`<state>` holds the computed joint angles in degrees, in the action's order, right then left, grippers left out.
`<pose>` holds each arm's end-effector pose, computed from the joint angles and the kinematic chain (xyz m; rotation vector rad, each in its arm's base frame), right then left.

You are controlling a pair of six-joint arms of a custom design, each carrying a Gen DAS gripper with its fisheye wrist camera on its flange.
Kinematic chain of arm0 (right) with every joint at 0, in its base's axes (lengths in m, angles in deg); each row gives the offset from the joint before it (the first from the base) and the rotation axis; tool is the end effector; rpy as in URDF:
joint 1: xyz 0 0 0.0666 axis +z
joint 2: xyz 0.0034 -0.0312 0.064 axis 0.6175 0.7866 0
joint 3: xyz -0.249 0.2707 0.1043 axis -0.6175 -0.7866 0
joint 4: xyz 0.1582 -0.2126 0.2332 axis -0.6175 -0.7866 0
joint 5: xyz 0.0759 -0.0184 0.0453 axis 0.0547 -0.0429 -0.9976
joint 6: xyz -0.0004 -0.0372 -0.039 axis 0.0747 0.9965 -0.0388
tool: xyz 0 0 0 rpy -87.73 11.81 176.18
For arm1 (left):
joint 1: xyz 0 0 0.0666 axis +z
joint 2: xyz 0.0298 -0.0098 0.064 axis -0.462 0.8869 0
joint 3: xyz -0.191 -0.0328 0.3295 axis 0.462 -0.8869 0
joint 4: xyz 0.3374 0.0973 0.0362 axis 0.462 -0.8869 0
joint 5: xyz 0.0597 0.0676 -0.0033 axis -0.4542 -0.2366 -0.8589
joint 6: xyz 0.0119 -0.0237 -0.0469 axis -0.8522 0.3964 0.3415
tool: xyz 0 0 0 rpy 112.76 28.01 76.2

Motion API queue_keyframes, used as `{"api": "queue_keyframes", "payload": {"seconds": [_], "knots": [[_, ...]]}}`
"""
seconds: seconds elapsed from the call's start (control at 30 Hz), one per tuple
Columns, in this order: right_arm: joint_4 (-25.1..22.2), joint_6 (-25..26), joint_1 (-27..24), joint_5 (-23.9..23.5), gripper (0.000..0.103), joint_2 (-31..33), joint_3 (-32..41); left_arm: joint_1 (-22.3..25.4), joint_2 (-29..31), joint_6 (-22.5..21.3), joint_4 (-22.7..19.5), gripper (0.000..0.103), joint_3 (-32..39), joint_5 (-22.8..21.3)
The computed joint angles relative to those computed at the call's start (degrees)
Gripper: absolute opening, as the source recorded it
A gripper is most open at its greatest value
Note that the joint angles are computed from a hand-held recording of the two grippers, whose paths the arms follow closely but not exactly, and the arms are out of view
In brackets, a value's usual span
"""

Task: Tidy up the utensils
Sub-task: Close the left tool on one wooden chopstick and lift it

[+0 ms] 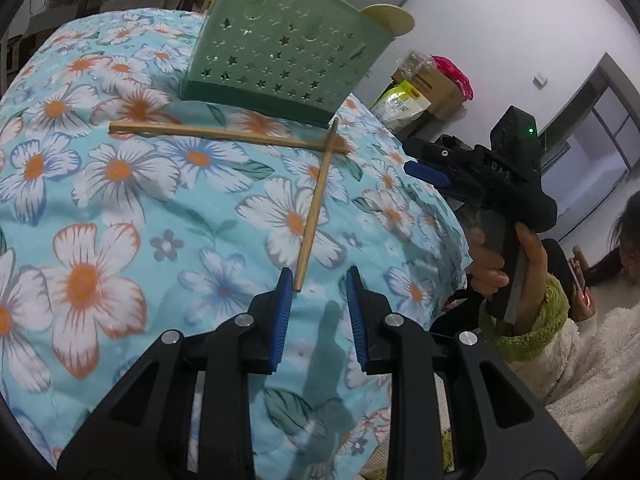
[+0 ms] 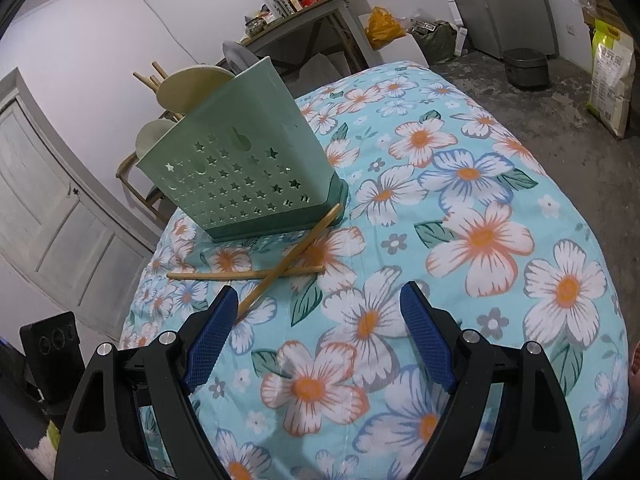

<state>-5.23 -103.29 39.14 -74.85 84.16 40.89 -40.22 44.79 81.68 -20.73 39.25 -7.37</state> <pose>0.5112 0.0201 0.4212 0.2655 2.3542 0.5787 0.5057 -0.1384 0.4125 0.5912 2.4109 -0.9803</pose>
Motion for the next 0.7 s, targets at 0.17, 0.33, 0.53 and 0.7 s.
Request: {"api": "queue_keyframes", "payload": {"seconds": [0.17, 0.33, 0.53, 0.7], "knots": [[0.71, -0.88, 0.02, -0.41, 0.081, -1.23, -1.67, 0.28, -3.28, 4.04, 4.44, 0.025, -3.98, -0.28], [1.01, -1.3, 0.42, -0.47, 0.081, -1.84, -2.59, -0.34, -5.0, 6.14, 7.98, 0.025, -5.3, -1.37], [2.41, -2.77, 0.67, 1.14, 0.081, -2.72, -3.65, -5.63, 1.48, -1.97, 1.17, 0.025, 7.65, -11.5], [2.28, -0.3, 1.38, 7.86, 0.081, -4.42, -5.02, -8.41, 10.53, -6.62, -7.59, 0.025, 21.36, -16.77]]}}
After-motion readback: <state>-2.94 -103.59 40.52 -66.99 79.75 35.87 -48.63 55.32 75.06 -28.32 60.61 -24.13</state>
